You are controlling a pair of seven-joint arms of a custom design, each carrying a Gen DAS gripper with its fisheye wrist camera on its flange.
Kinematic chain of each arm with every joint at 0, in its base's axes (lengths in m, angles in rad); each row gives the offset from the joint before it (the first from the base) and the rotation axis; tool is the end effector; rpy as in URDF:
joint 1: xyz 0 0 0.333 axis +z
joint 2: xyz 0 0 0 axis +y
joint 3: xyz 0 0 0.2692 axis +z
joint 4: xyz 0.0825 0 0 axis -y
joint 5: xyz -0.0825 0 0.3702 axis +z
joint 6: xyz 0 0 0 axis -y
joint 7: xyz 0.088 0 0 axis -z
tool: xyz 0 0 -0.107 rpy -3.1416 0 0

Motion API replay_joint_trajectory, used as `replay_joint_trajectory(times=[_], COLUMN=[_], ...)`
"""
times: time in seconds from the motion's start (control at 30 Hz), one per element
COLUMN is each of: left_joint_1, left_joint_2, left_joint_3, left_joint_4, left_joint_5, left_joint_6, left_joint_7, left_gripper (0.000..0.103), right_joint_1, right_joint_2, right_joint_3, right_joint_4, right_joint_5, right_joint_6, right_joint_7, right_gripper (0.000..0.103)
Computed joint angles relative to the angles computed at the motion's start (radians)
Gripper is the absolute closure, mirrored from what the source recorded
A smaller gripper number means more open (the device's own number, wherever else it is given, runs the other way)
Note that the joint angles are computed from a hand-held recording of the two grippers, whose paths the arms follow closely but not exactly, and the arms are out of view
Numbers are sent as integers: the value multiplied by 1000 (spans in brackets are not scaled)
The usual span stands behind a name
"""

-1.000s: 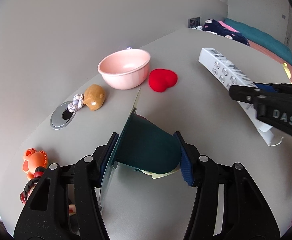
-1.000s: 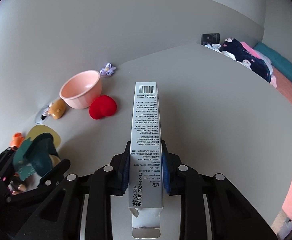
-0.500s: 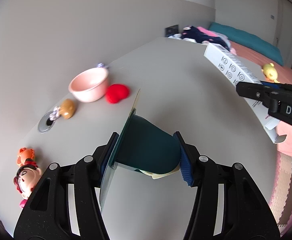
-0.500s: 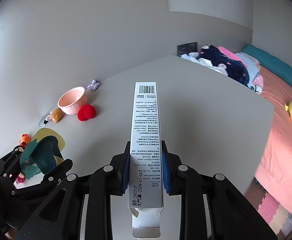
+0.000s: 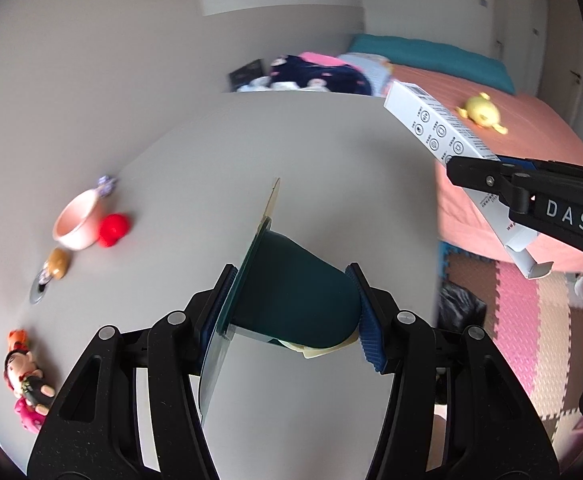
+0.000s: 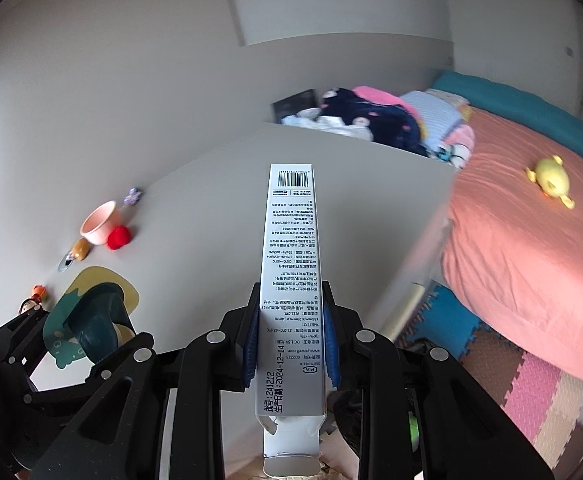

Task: Collect trash
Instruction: 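Carry teal toy and white box to the trash bag and release both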

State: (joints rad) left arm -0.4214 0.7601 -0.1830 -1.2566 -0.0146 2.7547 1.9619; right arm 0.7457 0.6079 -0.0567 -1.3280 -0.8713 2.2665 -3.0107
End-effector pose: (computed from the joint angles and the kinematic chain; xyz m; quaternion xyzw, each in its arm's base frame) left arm 0.6418 -0.3912 0.3720 -0.3124 0.8753 -0.3183 0.1868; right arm 0.5610 0.4483 0.3888 -0.4561 0.7921 -0.2875 0.2863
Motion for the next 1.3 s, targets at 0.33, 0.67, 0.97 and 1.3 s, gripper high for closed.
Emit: replay_joint_trajectory(times=[0.33,0.67,0.97,1.3], left_joint_1=[-85,-188,-235,-225], left_joint_2=[5,74,164,121], left_joint_3=[-57,-54,-43,-27], left_joint_4=[-7,48,181,100], left_joint_5=[10,37,54,68], left_joint_6=[-35,-93,-215,-133], left_joint_7=[69,99,92,27], left_gripper=[50,50,21,6], right_joint_1=[-43,-161,-216,-209], right_joint_2=[-334,-498,-538,-568], right_joint_3=[61,169,204,232], right_joint_4=[-502,-790,-903,-951], right_joint_5=[-132,-136,-111,-85], right_joint_6=[-3,11,50,-47], right_joint_7=[300,484,556,676], right_gripper=[75,75,61,2])
